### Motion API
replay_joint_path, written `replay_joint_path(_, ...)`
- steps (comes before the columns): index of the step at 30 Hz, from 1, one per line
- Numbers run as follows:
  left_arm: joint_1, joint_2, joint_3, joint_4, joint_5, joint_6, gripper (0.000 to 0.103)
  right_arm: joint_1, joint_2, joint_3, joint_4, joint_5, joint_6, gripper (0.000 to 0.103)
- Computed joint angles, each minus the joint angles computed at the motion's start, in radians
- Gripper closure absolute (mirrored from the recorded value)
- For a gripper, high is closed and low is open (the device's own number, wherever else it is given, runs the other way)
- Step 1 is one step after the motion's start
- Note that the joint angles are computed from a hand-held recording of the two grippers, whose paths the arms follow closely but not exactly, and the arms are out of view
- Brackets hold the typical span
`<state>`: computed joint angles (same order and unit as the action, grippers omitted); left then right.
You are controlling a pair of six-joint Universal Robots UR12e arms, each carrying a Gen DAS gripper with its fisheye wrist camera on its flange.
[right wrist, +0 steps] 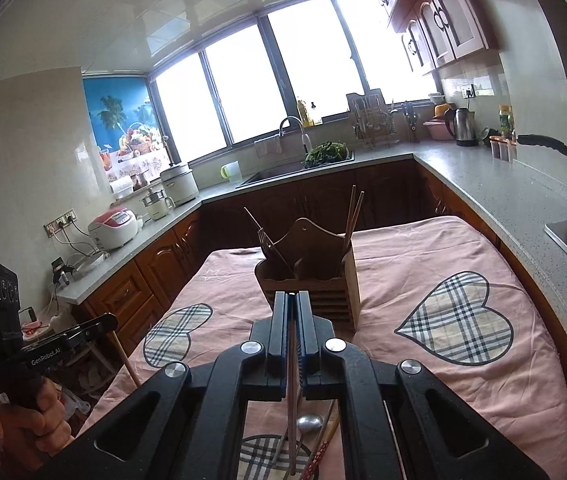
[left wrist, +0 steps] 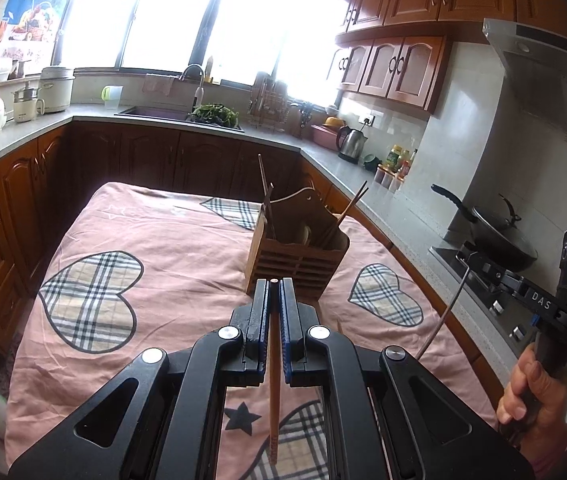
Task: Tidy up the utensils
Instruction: 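Lift both held chopsticks and carry them over the wooden holder, then lower both chopsticks into the wooden holder and open both tools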
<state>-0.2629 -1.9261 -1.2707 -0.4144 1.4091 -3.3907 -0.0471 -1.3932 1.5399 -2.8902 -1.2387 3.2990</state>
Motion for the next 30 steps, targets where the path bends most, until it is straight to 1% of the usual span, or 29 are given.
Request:
replay_joint_path(2,0.002,-0.008,0.009,0.030,-0.005,-0.019,0.099,-0.002,0.008,-0.008,-0.021,-0.005,0.013,0.099)
replay_joint_path(6,0.001,-0.029,0.035,0.088,0.012,-0.047,0.099,-0.003,0.029,-0.026,-0.060,-0.020,0.043,0.099)
replay_joint_path(10,0.003,-0.055,0.070,0.140,0.023,-0.077,0.099,-0.008,0.053,-0.044,-0.122,-0.030,0.097,0.099)
replay_joint_path(12,0.003,-0.069,0.090,0.166,0.032,-0.093,0.099,-0.007,0.065,-0.057,-0.149,-0.041,0.110,0.099)
replay_joint_path(15,0.003,-0.093,0.123,0.198,0.040,-0.109,0.099,-0.007,0.086,-0.088,-0.165,-0.046,0.122,0.099)
replay_joint_path(19,0.004,-0.133,0.187,0.209,0.044,-0.118,0.099,-0.004,0.115,-0.133,-0.188,-0.056,0.136,0.099)
replay_joint_path(25,0.009,-0.199,0.291,0.224,0.053,-0.163,0.099,-0.004,0.164,-0.206,-0.222,-0.073,0.151,0.099)
replay_joint_path(30,0.009,-0.271,0.410,0.215,0.082,-0.174,0.099,-0.004,0.212,-0.272,-0.247,-0.101,0.156,0.099)
